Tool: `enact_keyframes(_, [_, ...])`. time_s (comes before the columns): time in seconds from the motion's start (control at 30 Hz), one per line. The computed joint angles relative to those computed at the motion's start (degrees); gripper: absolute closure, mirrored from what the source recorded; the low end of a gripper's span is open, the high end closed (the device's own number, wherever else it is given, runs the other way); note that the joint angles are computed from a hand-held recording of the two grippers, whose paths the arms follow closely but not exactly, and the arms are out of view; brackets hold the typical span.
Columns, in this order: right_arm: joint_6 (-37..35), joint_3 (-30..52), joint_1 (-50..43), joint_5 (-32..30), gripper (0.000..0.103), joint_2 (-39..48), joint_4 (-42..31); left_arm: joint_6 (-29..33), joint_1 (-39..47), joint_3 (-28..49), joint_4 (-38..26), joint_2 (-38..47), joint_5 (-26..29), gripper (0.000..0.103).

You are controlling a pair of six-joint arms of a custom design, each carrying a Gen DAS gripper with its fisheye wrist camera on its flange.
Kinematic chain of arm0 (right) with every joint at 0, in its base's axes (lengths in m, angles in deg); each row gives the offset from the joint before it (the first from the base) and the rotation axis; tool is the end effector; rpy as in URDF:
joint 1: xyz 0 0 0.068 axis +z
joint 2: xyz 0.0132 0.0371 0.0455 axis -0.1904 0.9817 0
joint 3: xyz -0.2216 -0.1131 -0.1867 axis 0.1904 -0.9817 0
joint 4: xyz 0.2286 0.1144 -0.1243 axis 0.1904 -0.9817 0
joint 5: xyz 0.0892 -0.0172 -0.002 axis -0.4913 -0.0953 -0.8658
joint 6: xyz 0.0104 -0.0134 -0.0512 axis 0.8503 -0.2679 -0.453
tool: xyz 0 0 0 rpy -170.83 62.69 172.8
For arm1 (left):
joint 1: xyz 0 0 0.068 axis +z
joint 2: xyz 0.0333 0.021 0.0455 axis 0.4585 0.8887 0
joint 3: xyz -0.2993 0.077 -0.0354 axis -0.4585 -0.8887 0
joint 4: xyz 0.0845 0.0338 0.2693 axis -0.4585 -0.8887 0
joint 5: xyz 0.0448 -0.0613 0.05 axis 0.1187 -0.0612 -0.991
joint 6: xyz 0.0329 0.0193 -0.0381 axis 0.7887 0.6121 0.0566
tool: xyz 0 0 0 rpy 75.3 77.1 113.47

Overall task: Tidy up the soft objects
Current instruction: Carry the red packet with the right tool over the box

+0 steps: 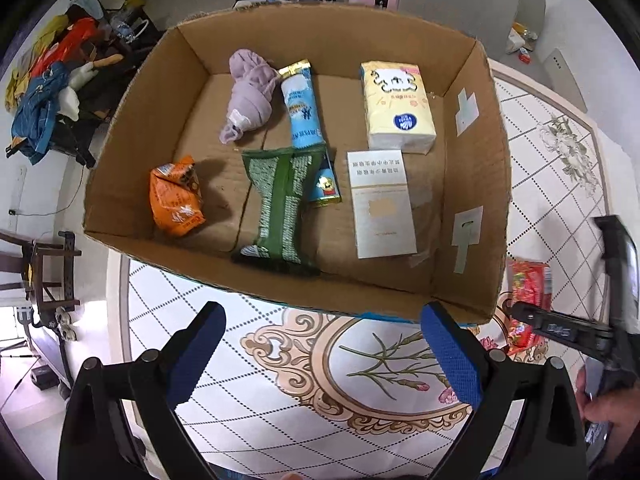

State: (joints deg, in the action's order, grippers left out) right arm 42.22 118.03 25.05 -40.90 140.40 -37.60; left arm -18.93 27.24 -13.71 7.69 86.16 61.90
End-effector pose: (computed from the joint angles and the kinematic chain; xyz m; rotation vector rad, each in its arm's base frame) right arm 0.2091 0.1640 0.0928 -0.3908 -2.9113 -0.2938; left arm 0.2301 0.0016 0.1978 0.0113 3.0449 0.0805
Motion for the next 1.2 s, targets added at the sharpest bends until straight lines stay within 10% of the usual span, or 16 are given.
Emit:
enact_keyframes(0.17, [7.7, -0.8, 3.6, 4.5, 0.055, -20.7, -7.2, 8.2, 7.8, 6.7, -6.6, -3.0, 3.9, 0.003])
enact_keyframes(0.37, [3.0, 19.2, 6.0, 6.6, 0.055, -21.9, -20.1, 19.5, 19.2, 20.7, -15.0, 0.6, 10.6, 0.003])
enact_keyframes(1.2, [6.0, 84.4, 12.4, 0.0, 0.054, 39.0, -21.2, 27.0, 32.7, 41.5, -7.9, 30.1, 4.7, 0.003])
